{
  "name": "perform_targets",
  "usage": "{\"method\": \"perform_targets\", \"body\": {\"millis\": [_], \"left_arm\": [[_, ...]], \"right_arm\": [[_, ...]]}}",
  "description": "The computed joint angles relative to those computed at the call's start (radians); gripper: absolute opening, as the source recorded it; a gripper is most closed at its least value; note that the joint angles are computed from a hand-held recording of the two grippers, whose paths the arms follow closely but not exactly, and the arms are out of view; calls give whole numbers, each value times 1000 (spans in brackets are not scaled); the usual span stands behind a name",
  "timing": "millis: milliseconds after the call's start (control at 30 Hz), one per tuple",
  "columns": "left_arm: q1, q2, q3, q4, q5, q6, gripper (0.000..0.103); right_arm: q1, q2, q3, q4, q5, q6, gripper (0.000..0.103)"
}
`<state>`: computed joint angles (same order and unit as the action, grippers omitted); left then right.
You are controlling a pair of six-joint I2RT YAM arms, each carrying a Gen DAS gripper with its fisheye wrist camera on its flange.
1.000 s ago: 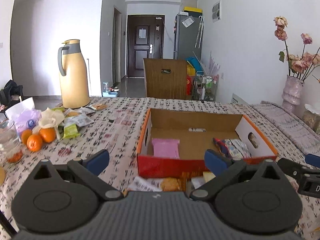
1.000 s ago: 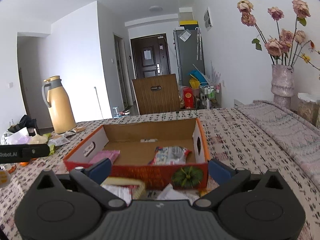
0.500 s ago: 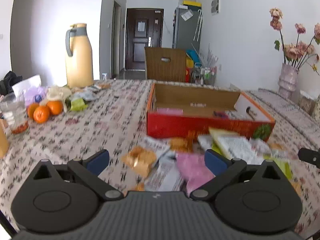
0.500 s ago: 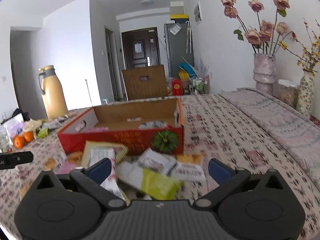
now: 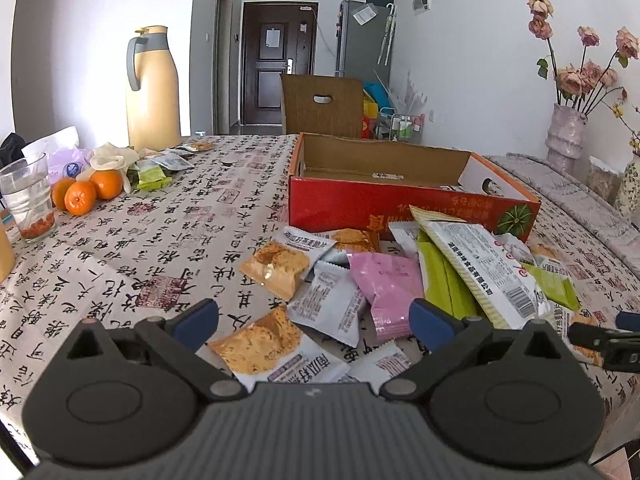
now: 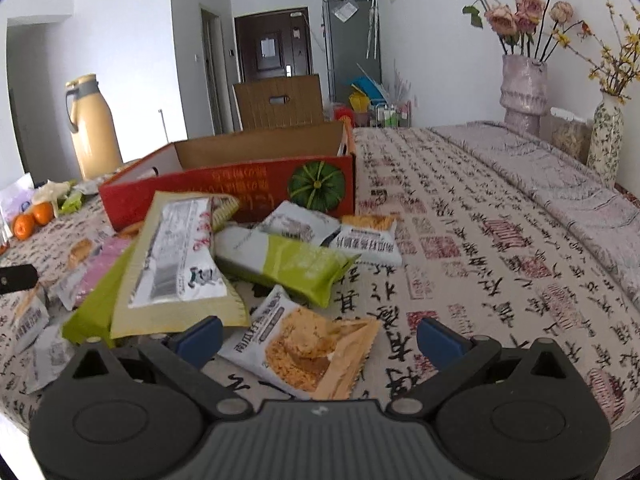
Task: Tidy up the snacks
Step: 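Withdraw both tools from the box back to the snack pile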
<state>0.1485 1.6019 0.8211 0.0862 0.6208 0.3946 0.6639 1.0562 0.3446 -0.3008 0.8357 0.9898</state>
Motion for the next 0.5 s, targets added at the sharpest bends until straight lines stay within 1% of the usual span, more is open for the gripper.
{"method": "perform_targets", "body": {"millis": [233,400,500], "left_arm": [[-12,13,16,-36,-10,18,103],[-12,30,40,-69,-21,36,103],[-12,40,48,-77,-18,38,103]], "right_arm": [[-44,127,26,94,-36,-30,103],[-29,221,48,125,0,-24,103],[-13,241,46,141,24,-17,102]]}}
